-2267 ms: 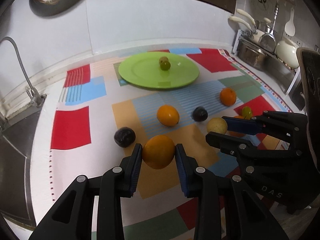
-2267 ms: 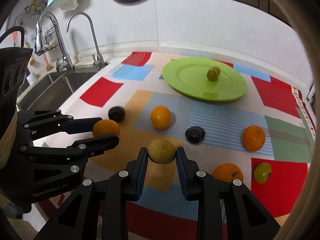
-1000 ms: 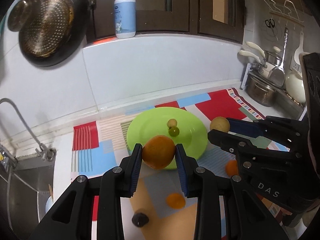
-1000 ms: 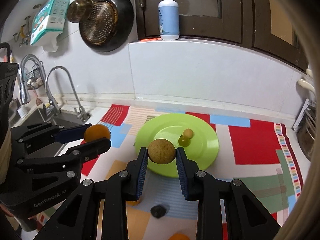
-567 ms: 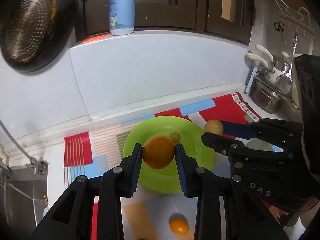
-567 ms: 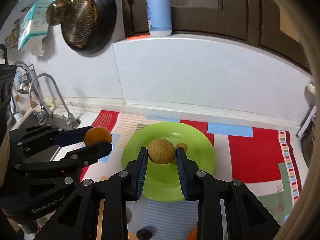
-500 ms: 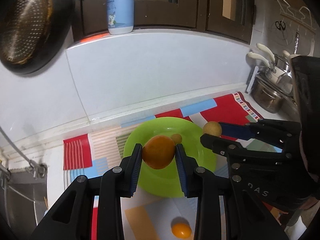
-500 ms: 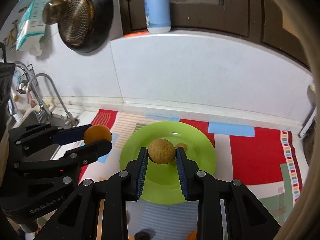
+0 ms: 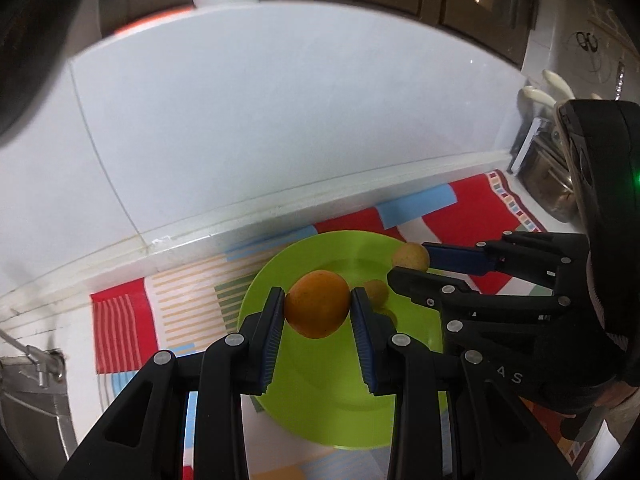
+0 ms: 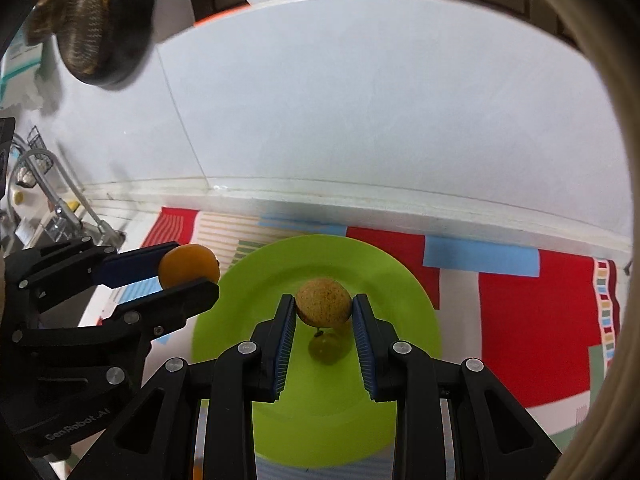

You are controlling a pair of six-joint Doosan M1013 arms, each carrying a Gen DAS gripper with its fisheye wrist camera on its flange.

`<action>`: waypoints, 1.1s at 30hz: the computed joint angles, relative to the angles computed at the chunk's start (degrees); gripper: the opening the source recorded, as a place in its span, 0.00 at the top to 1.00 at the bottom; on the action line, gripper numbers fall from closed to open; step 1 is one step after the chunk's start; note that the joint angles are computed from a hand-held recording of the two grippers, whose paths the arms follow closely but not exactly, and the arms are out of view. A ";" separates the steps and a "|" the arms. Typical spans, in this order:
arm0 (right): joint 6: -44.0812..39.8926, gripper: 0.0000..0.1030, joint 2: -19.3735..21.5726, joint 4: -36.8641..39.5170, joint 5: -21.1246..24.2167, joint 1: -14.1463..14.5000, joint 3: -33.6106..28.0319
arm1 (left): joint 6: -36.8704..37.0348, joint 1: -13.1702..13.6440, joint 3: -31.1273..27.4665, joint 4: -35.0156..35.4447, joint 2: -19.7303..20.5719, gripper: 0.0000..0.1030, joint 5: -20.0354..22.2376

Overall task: Organize fruits
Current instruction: 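Carry the orange and yellow fruit onto the green plate and open both grippers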

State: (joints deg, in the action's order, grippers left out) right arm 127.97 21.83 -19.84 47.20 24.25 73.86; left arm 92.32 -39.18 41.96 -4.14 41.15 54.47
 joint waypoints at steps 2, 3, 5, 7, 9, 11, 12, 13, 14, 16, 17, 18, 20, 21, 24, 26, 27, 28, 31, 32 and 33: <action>-1.50 0.71 0.80 1.41 0.56 -0.61 -0.82 | 0.16 0.15 -2.09 -0.11 1.46 0.68 1.67; -2.09 0.71 1.24 1.93 0.80 -0.93 -1.20 | 0.29 0.18 -3.38 -0.13 2.35 0.68 2.63; -3.39 0.71 2.02 3.30 1.20 -1.55 -1.91 | 0.60 0.27 -5.07 -0.51 3.50 0.68 3.97; -4.23 0.71 2.49 4.23 1.47 -1.96 -2.29 | 0.47 0.41 -7.03 -1.01 4.85 0.68 5.42; -5.44 0.71 3.18 5.20 1.98 -2.48 -3.00 | 0.29 0.52 -8.05 -1.54 5.60 0.68 6.19; -5.98 0.71 3.58 5.70 2.33 -2.72 -3.38 | 0.05 0.61 -8.66 -1.86 6.15 0.67 6.63; -6.40 0.71 3.81 6.22 2.48 -2.90 -3.60 | 0.07 0.63 -8.81 -1.98 6.28 0.68 6.78; -6.68 0.71 3.96 6.61 2.59 -3.02 -3.75 | 0.06 0.66 -9.05 -2.15 6.48 0.68 7.05; -6.81 0.71 4.16 6.82 2.82 -3.04 -3.99 | 0.02 0.73 -9.24 -2.32 6.63 0.67 7.20; -7.05 0.71 4.36 7.04 2.88 -3.05 -4.16 | -0.20 0.79 -9.72 -2.60 6.98 0.68 7.63; -7.25 0.71 4.47 7.27 2.91 -3.08 -4.25 | -0.18 0.85 -9.83 -2.72 7.05 0.68 7.67; -6.95 0.71 4.46 7.14 2.95 -3.10 -4.28 | -0.36 0.80 -9.79 -2.39 7.02 0.67 7.34; -6.35 0.71 4.21 6.77 3.30 -2.63 -4.33 | -0.68 0.65 -9.26 -1.71 6.69 0.67 6.43; -6.03 0.70 4.17 6.42 3.14 -2.55 -4.26 | -0.88 0.60 -8.97 -1.26 6.45 0.66 6.07; -5.27 0.70 3.99 5.76 3.26 -2.20 -4.25 | -1.27 0.43 -7.73 -0.22 5.54 0.66 4.82; -4.82 0.70 3.54 5.75 2.92 -2.10 -3.86 | -1.59 0.41 -6.75 0.09 4.86 0.65 3.90; -4.53 0.70 3.43 5.55 2.91 -2.02 -3.80 | -1.66 0.46 -6.22 0.02 4.50 0.65 3.51; -4.11 0.70 3.28 5.25 2.89 -1.90 -3.70 | -1.64 0.48 -5.47 -0.08 3.95 0.65 3.02; -2.73 0.67 2.35 4.08 2.80 -1.24 -3.02 | -1.95 0.37 -2.83 0.49 2.13 0.64 1.17; -2.19 0.64 1.98 3.39 2.66 -0.93 -2.73 | -1.93 0.41 -1.85 0.55 1.46 0.64 0.56; -1.40 0.63 1.37 2.22 2.63 -0.53 -2.19 | -2.34 0.32 -0.33 1.05 0.44 0.62 -0.54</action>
